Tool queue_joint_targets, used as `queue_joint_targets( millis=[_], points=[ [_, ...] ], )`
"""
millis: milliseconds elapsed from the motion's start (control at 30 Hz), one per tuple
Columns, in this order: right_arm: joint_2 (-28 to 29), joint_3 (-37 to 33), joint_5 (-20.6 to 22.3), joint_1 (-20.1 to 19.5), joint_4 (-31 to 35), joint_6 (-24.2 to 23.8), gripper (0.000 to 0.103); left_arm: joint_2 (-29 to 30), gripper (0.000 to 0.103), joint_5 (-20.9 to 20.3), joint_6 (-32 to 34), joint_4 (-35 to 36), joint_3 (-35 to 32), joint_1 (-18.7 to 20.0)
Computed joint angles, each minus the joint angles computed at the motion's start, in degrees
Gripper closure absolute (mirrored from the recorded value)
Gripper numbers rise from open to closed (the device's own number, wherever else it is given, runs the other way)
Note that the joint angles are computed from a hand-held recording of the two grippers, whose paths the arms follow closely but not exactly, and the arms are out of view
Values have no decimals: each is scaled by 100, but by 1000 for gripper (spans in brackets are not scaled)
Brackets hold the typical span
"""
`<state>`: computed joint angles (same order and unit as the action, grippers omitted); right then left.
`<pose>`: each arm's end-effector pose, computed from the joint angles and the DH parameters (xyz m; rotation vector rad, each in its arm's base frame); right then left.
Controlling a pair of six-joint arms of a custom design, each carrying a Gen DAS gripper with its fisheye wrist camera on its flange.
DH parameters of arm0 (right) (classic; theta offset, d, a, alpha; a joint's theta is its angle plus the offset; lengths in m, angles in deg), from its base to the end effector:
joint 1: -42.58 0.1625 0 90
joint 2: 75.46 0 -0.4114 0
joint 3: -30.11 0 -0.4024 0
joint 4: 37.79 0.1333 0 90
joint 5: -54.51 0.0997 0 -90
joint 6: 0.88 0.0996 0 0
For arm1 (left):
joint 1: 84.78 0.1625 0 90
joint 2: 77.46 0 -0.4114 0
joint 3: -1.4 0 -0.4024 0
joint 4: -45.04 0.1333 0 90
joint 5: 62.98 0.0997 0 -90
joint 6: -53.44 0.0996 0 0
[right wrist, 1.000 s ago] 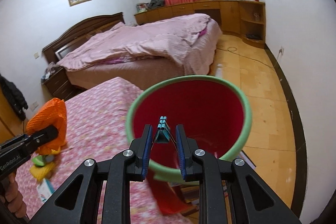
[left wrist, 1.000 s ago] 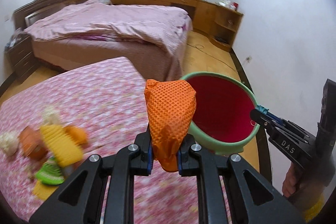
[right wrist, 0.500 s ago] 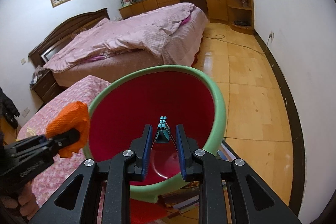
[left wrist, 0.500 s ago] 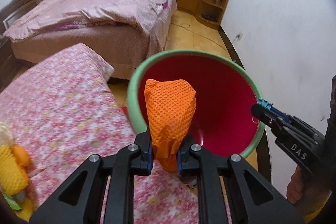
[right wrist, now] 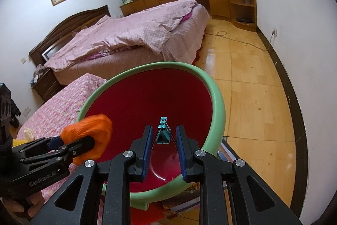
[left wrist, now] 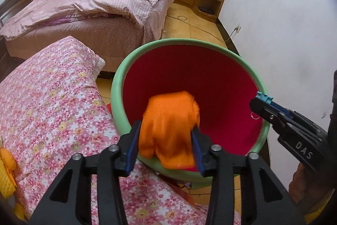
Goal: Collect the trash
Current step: 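Carry the orange mesh sleeve over the red bin and open the left gripper, then move the left gripper back to the crumpled cream paper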
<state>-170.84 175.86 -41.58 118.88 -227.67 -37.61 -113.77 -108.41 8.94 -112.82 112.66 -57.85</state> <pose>0.0344 -0.3770 0.2737 0.4400 -2.4675 0.9885 -0.3771 -0.4195 -0.0652 0.4640 2.4463 -0.7319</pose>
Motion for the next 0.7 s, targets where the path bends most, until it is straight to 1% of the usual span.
queue_joint_targets(
  millis=[167, 400, 567, 633, 700],
  points=[
    [44, -51, 45, -13, 70, -22, 80, -56, 54, 197, -122, 120, 74, -125],
    [49, -111, 200, -97, 298, -64, 78, -336, 54, 234, -645, 326, 304, -240],
    [112, -121, 154, -86, 266, -57, 78, -554, 54, 349, -998, 546, 462, -336],
    [116, -123, 136, -83, 251, -29, 75, -648, 54, 389, -1120, 596, 525, -358],
    [91, -125, 121, -78, 292, 38, 67, -768, 54, 427, -1289, 664, 633, -400]
  ],
)
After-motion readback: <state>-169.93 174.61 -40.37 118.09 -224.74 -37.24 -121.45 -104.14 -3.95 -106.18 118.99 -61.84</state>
